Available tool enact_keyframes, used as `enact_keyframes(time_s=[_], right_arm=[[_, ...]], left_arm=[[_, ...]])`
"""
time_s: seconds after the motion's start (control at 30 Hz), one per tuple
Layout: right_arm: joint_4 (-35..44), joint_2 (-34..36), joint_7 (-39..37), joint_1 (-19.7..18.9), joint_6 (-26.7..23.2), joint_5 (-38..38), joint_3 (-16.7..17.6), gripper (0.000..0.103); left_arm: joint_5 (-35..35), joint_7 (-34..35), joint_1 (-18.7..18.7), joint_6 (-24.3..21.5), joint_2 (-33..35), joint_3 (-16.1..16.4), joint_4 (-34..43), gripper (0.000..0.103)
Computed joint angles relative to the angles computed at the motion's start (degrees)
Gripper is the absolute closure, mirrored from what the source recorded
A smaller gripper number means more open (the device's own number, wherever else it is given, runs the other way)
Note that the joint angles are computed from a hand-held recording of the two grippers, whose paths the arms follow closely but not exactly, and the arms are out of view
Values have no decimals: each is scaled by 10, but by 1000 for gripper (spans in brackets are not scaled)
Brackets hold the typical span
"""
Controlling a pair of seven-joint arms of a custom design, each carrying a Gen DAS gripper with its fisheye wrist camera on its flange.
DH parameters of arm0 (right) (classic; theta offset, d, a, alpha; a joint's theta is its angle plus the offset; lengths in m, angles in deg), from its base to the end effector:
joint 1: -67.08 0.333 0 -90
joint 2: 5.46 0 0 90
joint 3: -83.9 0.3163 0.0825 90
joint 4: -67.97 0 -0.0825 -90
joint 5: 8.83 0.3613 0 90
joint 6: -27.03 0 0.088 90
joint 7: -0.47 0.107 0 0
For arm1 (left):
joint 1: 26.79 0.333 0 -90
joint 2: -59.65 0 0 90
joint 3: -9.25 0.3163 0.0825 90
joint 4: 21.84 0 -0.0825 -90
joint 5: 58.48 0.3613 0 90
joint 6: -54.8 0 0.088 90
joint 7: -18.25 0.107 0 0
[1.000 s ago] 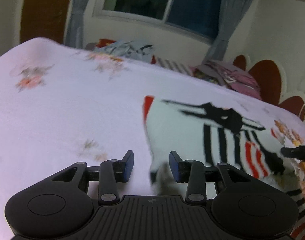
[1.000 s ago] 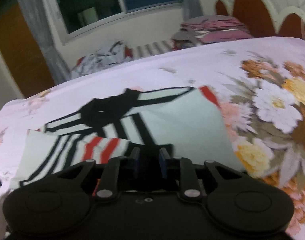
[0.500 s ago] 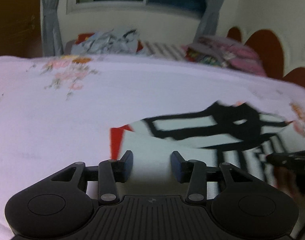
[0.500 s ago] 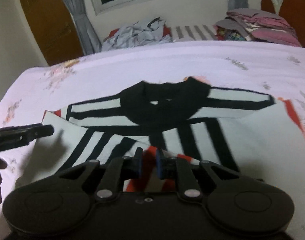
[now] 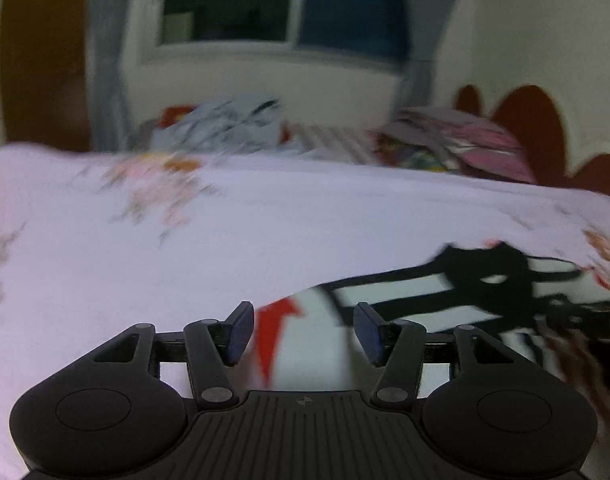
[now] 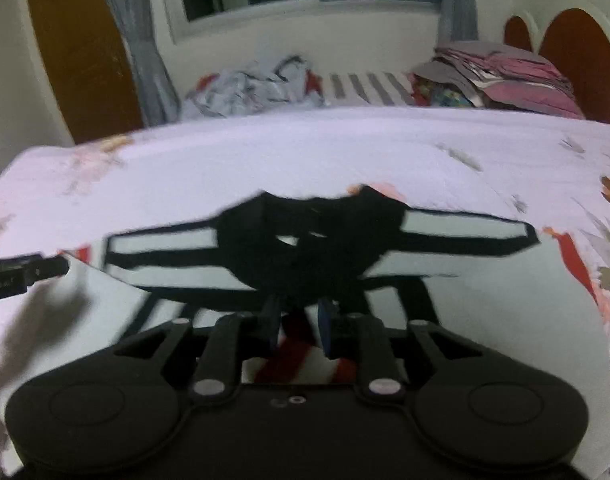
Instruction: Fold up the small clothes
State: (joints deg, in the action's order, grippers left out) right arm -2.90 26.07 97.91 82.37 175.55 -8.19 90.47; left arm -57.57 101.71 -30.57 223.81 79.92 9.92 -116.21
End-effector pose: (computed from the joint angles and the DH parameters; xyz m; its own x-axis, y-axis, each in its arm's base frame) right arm 0.6997 0.2528 0.5535 0.2646 -0.9504 -0.1635 -0.7046 -0.0748 -0.7057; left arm 0.6869 -0.0397 0.5347 0.0049 -0.9972 0.0742 -0.5838 -0.0631 -0.8094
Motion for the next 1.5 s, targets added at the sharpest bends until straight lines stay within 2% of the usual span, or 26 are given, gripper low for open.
enact_keyframes(time_s=[0.03, 0.1, 0.17, 0.23, 0.3, 0.4, 0.5, 0.57, 0.6, 0.63, 0.7, 0.77, 0.83, 0.9, 0.93, 0.97, 1.03, 1.23, 1.33, 1.37, 1.4, 1.43, 1.5], right_arm=[[-2, -2, -2, -1, 1, 4, 4, 85], [-7, -4, -4, 0, 0, 10, 8, 85], [-15, -9, 9, 8, 2, -1, -2, 86], [-26, -14, 2, -2, -1, 15, 10, 91], [-30, -16, -9, -6, -8, 27, 18, 91], [-21, -7, -2, 7, -23, 13, 5, 93], [-14, -4, 22, 19, -27, -3, -7, 94], [-18, -8, 37, 20, -23, -4, -7, 93], [-23, -12, 36, 16, -15, 4, -1, 88], [-26, -13, 30, 12, -3, 11, 7, 88], [-12, -4, 23, 13, -1, 20, 17, 85], [30, 20, 23, 16, -32, 30, 23, 85], [40, 29, 23, 22, -36, 31, 21, 84], [29, 25, 28, 26, -37, 23, 11, 90], [11, 14, 37, 28, -25, 17, 4, 93], [-15, -1, 47, 29, -13, 7, -6, 95], [-65, -29, 46, 15, 11, 9, -4, 103], [-146, -76, 37, -9, 51, 14, 5, 103], [-137, -77, 46, -2, 34, 0, -2, 103], [-139, -85, 55, 6, 31, -13, -8, 96], [-154, -97, 52, 7, 46, -18, -7, 73], [-176, -114, 41, 5, 64, -18, -1, 66], [-205, -138, 2, -9, 68, 10, 20, 69]], left_arm=[[-2, 20, 6, -4, 1, -12, 3, 48], [17, 12, -10, -34, 12, 2, 22, 48], [12, 2, -6, -41, 22, 0, 31, 48], [-13, 11, 11, -50, 32, -17, 39, 48], [-31, 40, 28, -77, 47, -35, 58, 48], [-51, 71, 37, -76, 56, -48, 66, 48], [-60, 78, 36, -94, 62, -45, 81, 48], [-41, 58, 18, -108, 60, -26, 91, 48], [-44, 65, 21, -91, 52, -32, 81, 48], [-59, 87, 31, -66, 43, -51, 67, 48], [-67, 110, 31, -75, 45, -61, 75, 48], [-50, 99, 14, -96, 60, -43, 97, 48], [-45, 76, 9, -115, 71, -30, 110, 48], [-41, 68, 11, -97, 69, -25, 97, 48], [-3, 38, -6, -97, 68, 0, 95, 47], [1, 41, -9, -100, 69, 4, 97, 47], [-3, 48, 2, -106, 69, -9, 100, 47], [-11, 57, 18, -109, 71, -23, 103, 47], [-5, 44, 9, -119, 66, -14, 106, 47], [4, 33, 1, -110, 53, -9, 92, 47], [-3, 48, 7, -86, 30, -23, 61, 47], [-6, 57, 7, -61, 6, -31, 26, 47], [-7, 63, -1, -32, -37, -39, -32, 47]])
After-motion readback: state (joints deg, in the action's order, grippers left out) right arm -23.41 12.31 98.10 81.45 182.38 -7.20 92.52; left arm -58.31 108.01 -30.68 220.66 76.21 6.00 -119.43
